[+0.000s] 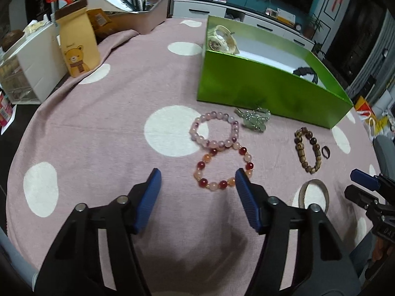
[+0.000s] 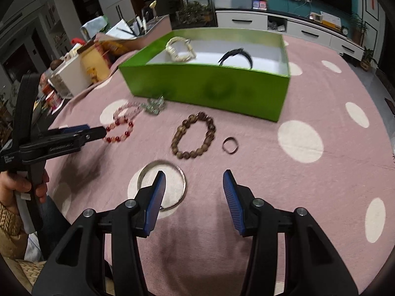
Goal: Organize jewelry
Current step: 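Grasp the silver bangle with the right tool while the left tool grasps the red-orange bead bracelet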
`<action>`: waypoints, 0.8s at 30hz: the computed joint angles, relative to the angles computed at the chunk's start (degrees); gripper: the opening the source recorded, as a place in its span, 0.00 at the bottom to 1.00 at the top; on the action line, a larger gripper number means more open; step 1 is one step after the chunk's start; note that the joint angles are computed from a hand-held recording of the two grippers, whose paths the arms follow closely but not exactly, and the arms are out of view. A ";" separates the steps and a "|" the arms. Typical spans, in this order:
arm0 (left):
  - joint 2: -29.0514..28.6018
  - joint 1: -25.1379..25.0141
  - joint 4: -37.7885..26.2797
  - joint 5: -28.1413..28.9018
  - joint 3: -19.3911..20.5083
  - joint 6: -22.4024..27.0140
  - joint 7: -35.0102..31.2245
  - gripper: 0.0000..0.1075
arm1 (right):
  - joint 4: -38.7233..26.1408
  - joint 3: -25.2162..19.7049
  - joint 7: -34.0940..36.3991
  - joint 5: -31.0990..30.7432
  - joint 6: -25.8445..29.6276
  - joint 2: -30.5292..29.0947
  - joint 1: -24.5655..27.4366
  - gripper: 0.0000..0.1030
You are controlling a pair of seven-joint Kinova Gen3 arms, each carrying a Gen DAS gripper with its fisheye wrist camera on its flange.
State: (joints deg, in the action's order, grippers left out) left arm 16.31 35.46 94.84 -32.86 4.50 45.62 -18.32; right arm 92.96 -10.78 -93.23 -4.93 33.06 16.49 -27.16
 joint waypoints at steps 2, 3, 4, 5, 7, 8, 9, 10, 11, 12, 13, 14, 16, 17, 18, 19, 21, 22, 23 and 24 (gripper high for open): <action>0.60 0.38 -0.50 -0.86 -0.07 0.26 -0.24 0.53 | -0.04 -0.13 0.23 0.12 -0.07 0.44 -0.25 0.47; 0.97 0.60 -0.81 -1.37 -0.15 0.46 -0.47 0.52 | -0.09 -0.19 0.39 0.20 -0.10 0.66 -0.36 0.47; 1.25 0.71 -1.01 -1.68 -0.21 0.47 -0.78 0.49 | -0.14 -0.24 0.52 0.33 -0.14 0.92 -0.55 0.46; 1.50 0.75 -1.17 -1.89 -0.28 0.36 -1.15 0.47 | -0.23 -0.24 0.64 0.53 -0.17 1.13 -0.77 0.45; 1.97 0.84 -1.40 -2.13 -0.43 0.17 -1.85 0.41 | -0.27 0.07 0.39 1.56 -0.36 1.53 -1.67 0.41; 2.25 0.91 -1.57 -2.23 -0.53 0.20 -2.22 0.40 | -0.41 0.32 0.05 2.21 -0.31 1.79 -2.21 0.40; 2.60 1.02 -1.79 -2.42 -0.65 0.32 -2.66 0.38 | -0.60 0.34 0.04 2.46 -0.20 2.04 -2.37 0.39; 2.91 1.14 -2.01 -2.51 -0.79 0.46 -2.98 0.36 | -0.74 0.51 -0.19 2.96 -0.14 2.33 -2.77 0.38; 3.31 1.17 -2.30 -2.51 -0.91 0.65 -3.41 0.34 | -0.83 0.74 -0.57 3.46 -0.10 2.45 -3.15 0.38; 3.50 1.29 -2.45 -2.55 -1.09 0.70 -3.57 0.33 | -0.95 1.00 -0.96 4.15 -0.07 2.66 -3.64 0.37; 3.52 1.50 -2.35 -2.95 -1.35 0.56 -3.68 0.31 | -0.98 0.98 -0.97 4.39 -0.07 2.78 -3.69 0.35; 3.65 1.53 -2.43 -3.09 -1.43 0.50 -4.08 0.30 | -1.03 0.92 -0.89 4.55 -0.03 2.86 -3.68 0.35; 3.71 1.43 -2.36 -3.13 -1.51 0.04 -4.98 0.16 | -1.32 1.00 -0.92 5.10 0.22 3.17 -3.92 0.30; 3.70 1.42 -2.27 -3.19 -1.52 -0.24 -5.45 0.13 | -1.44 1.17 -1.15 5.56 0.28 3.35 -4.25 0.30; 3.59 1.35 -1.99 -3.16 -1.47 -0.90 -5.94 0.10 | -1.61 1.41 -1.48 6.15 0.43 3.62 -4.69 0.28; 3.57 1.47 -1.88 -3.21 -1.51 -1.20 -6.18 0.09 | -1.71 1.51 -1.66 6.50 0.52 3.81 -4.89 0.26; 3.52 1.85 -1.49 -3.70 -1.71 -1.87 -6.43 0.07 | -1.35 2.68 -3.30 9.02 -0.26 3.74 -6.67 0.23; 3.38 1.92 -1.15 -3.77 -1.81 -2.41 -6.35 0.07 | -1.27 3.00 -3.96 9.97 -0.53 3.79 -7.25 0.18; 3.17 1.92 -0.76 -3.67 -1.87 -3.01 -6.18 0.07 | -1.16 3.13 -4.40 10.61 -0.78 3.79 -7.52 0.15; 2.94 1.77 -0.41 -3.40 -1.91 -3.64 -5.99 0.07 | -0.93 3.21 -4.81 11.13 -1.25 3.75 -7.70 0.09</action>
State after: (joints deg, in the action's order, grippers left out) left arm 19.25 37.24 94.43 -36.26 2.58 41.98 -24.30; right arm 92.04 -7.58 -98.04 6.19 31.81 20.24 -34.86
